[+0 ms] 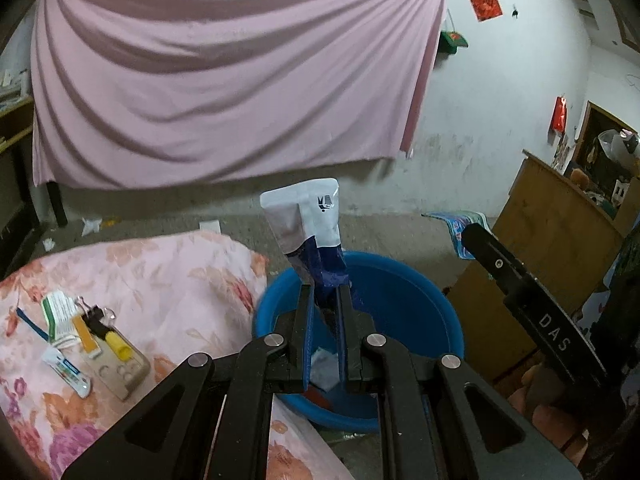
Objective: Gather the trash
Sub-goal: 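Lift both items over the blue basin and open both grippers, then move both tools back toward the remaining items on the bed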
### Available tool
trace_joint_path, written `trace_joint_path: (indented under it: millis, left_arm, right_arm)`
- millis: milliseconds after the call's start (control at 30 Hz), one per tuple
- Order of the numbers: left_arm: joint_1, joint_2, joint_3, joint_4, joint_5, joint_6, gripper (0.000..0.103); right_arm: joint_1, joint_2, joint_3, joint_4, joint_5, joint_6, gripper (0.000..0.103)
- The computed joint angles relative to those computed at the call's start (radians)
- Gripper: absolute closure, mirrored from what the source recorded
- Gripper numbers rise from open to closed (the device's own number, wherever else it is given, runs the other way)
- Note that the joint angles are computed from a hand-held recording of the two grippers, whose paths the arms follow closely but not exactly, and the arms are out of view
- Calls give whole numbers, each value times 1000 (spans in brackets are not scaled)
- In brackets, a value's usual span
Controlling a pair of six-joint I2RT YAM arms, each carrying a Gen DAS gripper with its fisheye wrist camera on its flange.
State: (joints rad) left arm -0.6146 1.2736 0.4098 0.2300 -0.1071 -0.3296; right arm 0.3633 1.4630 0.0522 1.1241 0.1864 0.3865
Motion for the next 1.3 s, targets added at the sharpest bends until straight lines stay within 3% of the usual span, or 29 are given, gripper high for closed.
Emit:
trace_joint_path:
  millis: [167,267,433,767,1000,1100,1167,1200,1300]
  left_arm:
    - [17,38,15,-11,15,-17,90]
    - [31,29,3,-3,20,-28,78]
    - [49,-21,-27,-3,5,-30,76]
    - [144,-284,-120,-64,-37,4,66]
    - [323,-545,-189,-149,8,59,43]
    - [449,-668,-214,-192,68,80,16]
    - [543,-745,-236,-205,116,93,7]
    - [594,-774,-245,-207,146,102,4]
    - [735,-865,-260,-245,221,149,4]
  right_arm:
    - [-31,3,21,-57,-40,13,41]
    - [-46,9,36,-86,-60,15,41]
    - [-52,7,39,-99,-68,14,38]
    - [-4,-6,27,-57,-21,-3,33]
    - [125,-17,24,25,75,-57,21]
    - [200,-5,29,75,130,-94,14]
    - [253,17,34,123,174,-120,5]
    - [283,36,35,160,201,-136,0]
    - [355,81,48,236,266,-179,0]
